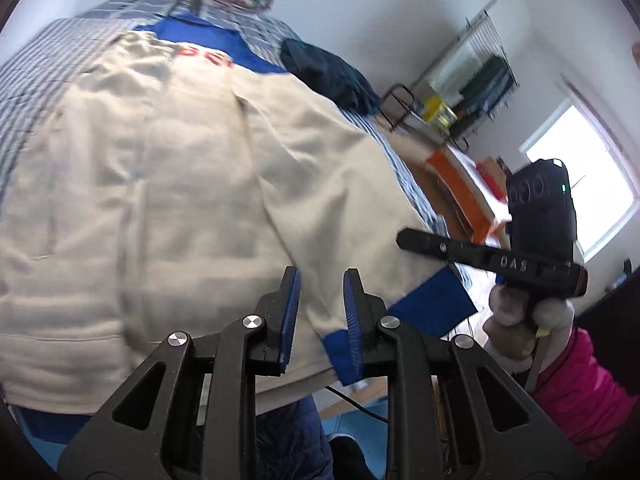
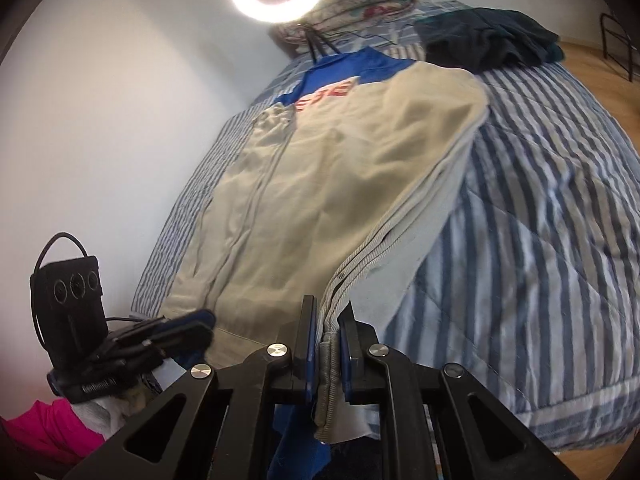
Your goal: Fold large clothes
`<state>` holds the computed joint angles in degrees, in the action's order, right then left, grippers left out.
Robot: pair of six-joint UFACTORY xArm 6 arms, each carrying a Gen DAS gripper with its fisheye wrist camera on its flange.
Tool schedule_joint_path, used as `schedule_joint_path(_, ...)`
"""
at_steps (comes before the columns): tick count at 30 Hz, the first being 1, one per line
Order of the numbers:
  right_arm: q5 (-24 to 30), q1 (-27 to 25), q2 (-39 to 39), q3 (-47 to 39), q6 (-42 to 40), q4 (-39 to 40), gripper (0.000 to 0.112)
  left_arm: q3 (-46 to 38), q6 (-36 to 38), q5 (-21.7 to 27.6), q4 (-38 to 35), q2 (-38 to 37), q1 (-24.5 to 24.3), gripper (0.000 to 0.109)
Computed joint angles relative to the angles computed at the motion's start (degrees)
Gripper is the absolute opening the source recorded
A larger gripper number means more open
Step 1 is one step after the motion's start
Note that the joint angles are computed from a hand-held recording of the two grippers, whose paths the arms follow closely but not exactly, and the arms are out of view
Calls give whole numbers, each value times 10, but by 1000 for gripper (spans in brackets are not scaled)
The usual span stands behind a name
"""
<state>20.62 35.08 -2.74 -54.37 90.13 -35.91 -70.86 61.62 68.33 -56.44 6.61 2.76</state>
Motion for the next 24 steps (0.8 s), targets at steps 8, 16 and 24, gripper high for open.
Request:
schedule_joint_path(8, 34, 17, 116, -142, -176, 99, 8, -52, -45, -7, -23, 50, 59, 20)
schedule_joint_path(16, 110, 33, 268, -319, -379, 232, 8, -61, -57, -17, -19, 66, 84, 20)
schedule_joint_path(24, 165, 42, 358, -415, -491, 304, 8, -69, -76, -21, -3, 82, 95, 20)
